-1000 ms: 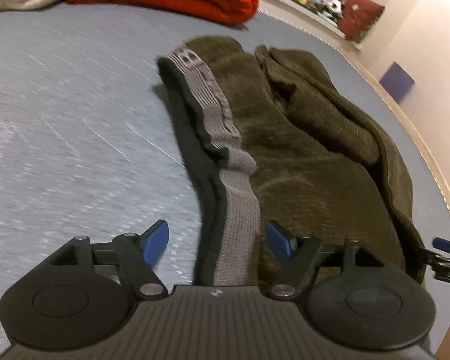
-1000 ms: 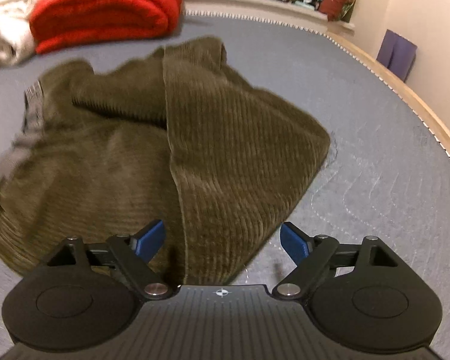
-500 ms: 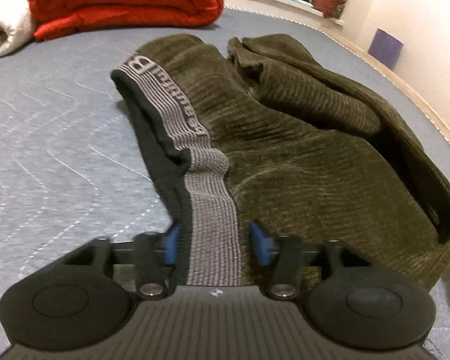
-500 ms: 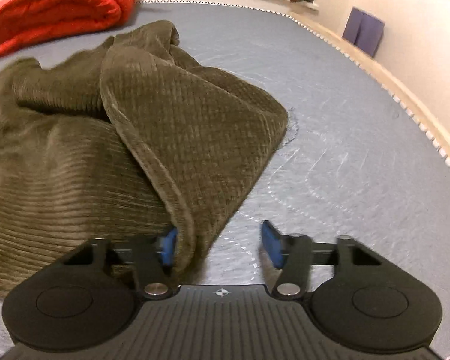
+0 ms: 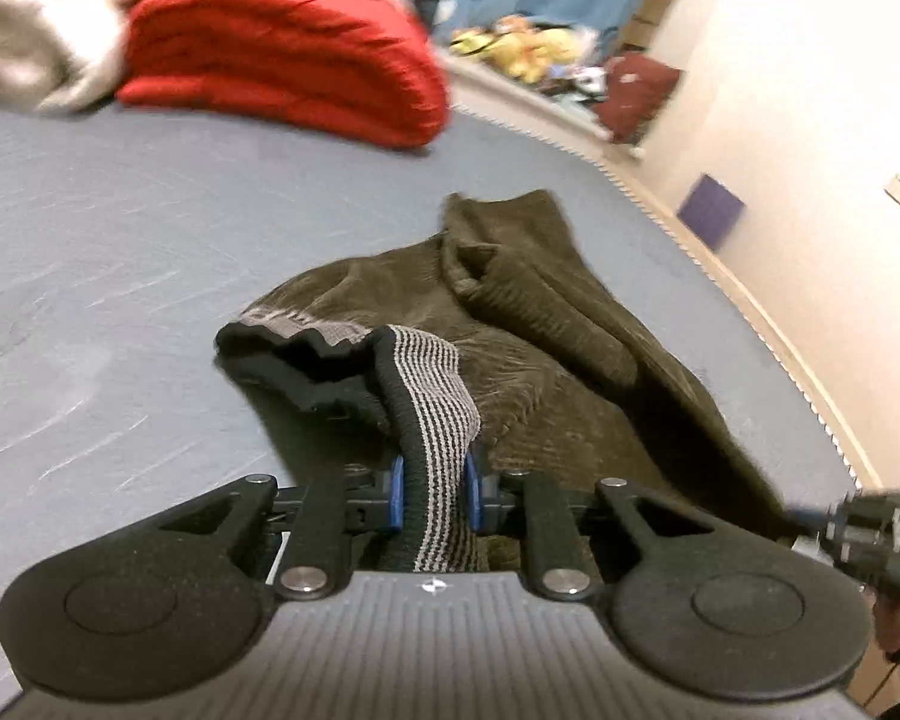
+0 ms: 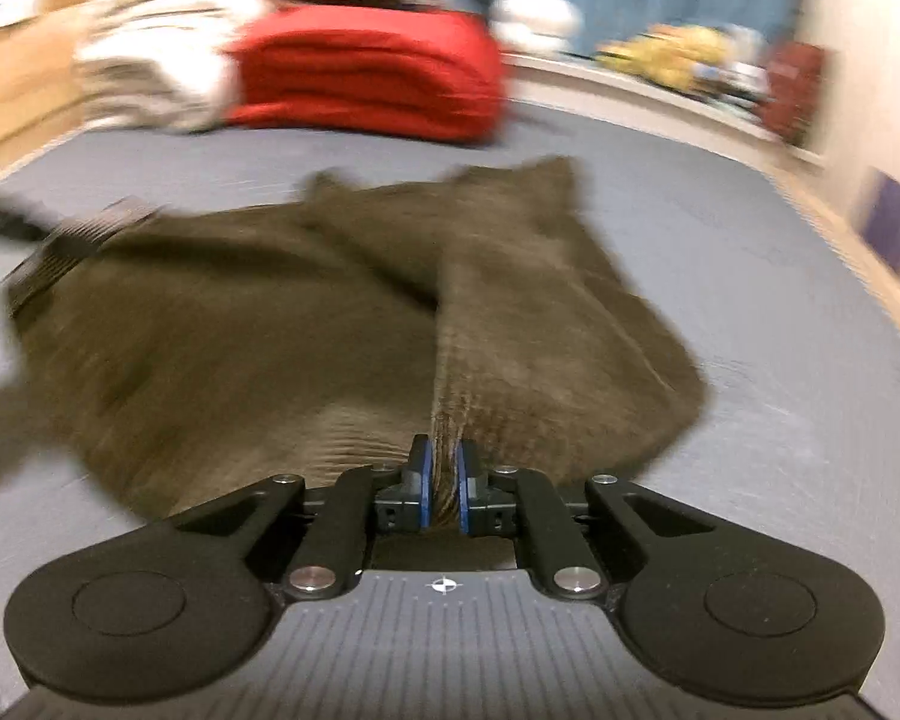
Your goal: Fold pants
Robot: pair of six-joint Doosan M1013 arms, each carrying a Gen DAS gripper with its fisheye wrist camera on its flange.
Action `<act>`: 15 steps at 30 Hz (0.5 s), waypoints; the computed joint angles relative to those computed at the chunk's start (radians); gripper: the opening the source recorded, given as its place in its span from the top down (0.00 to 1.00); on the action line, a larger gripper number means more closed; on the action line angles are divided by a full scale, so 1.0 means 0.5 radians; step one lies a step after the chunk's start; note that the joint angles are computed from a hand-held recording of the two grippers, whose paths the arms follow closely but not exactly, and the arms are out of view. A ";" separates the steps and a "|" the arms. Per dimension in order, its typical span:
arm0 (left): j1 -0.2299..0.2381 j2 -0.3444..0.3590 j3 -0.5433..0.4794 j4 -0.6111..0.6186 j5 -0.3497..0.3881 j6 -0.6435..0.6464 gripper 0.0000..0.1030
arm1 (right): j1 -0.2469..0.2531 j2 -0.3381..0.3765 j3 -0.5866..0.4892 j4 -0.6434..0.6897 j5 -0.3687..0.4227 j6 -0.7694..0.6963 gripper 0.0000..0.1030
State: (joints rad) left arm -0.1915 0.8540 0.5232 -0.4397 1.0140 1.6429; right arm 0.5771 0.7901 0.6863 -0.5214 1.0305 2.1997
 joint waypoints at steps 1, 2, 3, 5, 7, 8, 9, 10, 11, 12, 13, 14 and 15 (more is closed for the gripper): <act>0.020 -0.011 0.001 0.006 0.082 -0.057 0.80 | -0.004 -0.032 0.047 0.135 -0.074 -0.153 0.92; 0.035 -0.017 0.000 0.030 0.172 -0.082 0.80 | -0.011 -0.051 0.073 0.281 -0.115 -0.310 0.95; 0.040 -0.019 0.001 0.063 0.245 -0.087 0.79 | -0.020 -0.070 0.101 0.455 -0.139 -0.489 0.96; 0.035 -0.001 -0.018 0.158 0.381 -0.151 0.79 | -0.025 -0.073 0.092 0.605 -0.069 -0.650 0.96; 0.013 0.044 -0.112 0.327 0.505 -0.252 0.78 | -0.020 -0.055 0.060 0.560 -0.015 -0.655 0.94; -0.002 0.031 -0.101 0.426 0.480 -0.304 0.78 | -0.022 -0.048 0.048 0.512 -0.026 -0.603 0.91; -0.008 0.011 -0.082 0.477 0.428 -0.358 0.76 | -0.029 -0.033 0.014 0.482 -0.028 -0.534 0.89; -0.006 -0.021 -0.046 0.487 0.346 -0.427 0.63 | -0.032 -0.011 -0.022 0.441 -0.041 -0.450 0.81; -0.001 -0.053 -0.001 0.462 0.265 -0.476 0.49 | -0.035 0.017 -0.070 0.374 -0.054 -0.338 0.66; 0.005 -0.088 0.056 0.436 0.186 -0.517 0.43 | -0.027 0.049 -0.121 0.298 -0.055 -0.244 0.58; 0.005 -0.106 0.084 0.425 0.143 -0.560 0.39 | -0.021 0.083 -0.167 0.218 -0.053 -0.176 0.47; 0.003 -0.101 0.072 0.430 0.150 -0.588 0.39 | -0.017 0.133 -0.246 0.150 -0.030 -0.133 0.44; 0.005 -0.081 0.033 0.427 0.189 -0.587 0.38 | -0.013 0.198 -0.349 0.119 0.013 -0.115 0.43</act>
